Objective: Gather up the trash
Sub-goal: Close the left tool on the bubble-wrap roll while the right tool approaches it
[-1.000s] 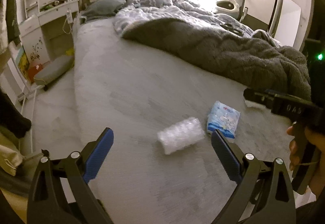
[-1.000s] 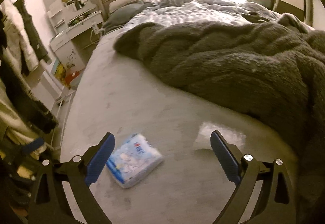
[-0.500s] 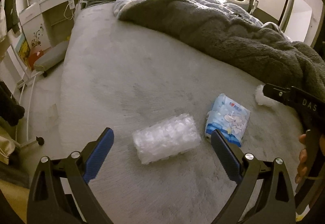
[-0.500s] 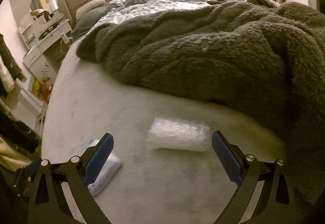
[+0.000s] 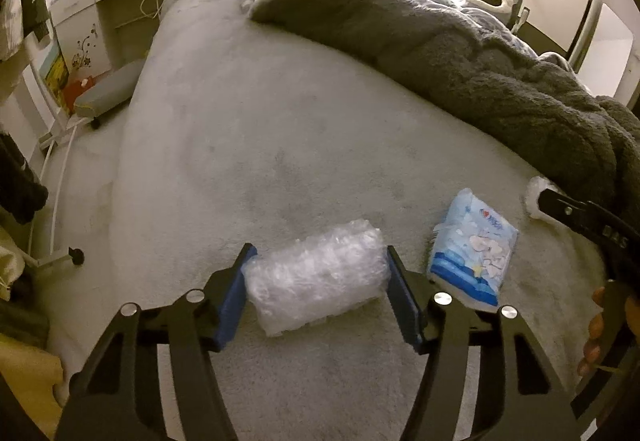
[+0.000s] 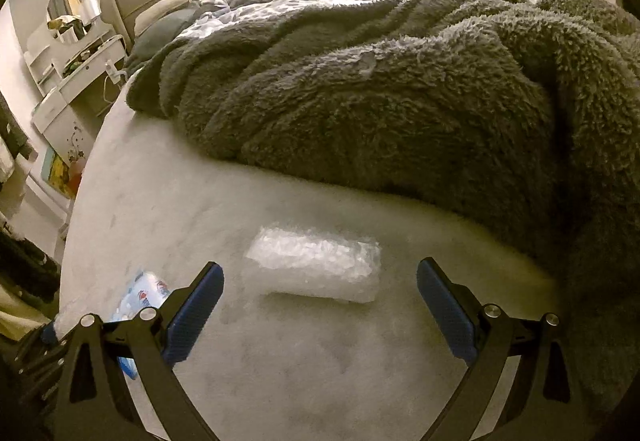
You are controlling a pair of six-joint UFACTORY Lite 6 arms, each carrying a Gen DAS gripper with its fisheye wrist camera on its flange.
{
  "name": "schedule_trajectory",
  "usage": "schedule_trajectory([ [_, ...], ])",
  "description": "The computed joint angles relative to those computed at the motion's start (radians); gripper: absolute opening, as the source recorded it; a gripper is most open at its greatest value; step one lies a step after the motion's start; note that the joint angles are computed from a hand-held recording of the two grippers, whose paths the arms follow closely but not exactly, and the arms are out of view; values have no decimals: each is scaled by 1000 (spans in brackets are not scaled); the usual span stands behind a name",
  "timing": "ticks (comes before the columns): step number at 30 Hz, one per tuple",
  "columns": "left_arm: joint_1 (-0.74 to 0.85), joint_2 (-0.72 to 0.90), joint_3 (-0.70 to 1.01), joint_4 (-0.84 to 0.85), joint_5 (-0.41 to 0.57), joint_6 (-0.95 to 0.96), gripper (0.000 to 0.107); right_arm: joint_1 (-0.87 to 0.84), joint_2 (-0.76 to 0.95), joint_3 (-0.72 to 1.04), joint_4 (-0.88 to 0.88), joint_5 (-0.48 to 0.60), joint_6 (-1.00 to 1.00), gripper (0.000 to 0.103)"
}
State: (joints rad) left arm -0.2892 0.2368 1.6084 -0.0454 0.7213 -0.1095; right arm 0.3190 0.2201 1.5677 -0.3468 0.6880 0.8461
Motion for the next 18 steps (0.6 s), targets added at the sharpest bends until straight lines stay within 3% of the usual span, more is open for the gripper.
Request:
schedule_trajectory([
  [15, 63, -99, -38, -119, 13, 163, 66, -1, 75, 72, -62, 27, 23, 97],
  [17, 80, -113, -39, -118, 21, 186, 66, -28, 79, 72, 15, 18, -34, 76],
  [18, 96, -123, -37, -125, 27, 201, 66, -37, 85, 74, 48, 17, -55, 73],
])
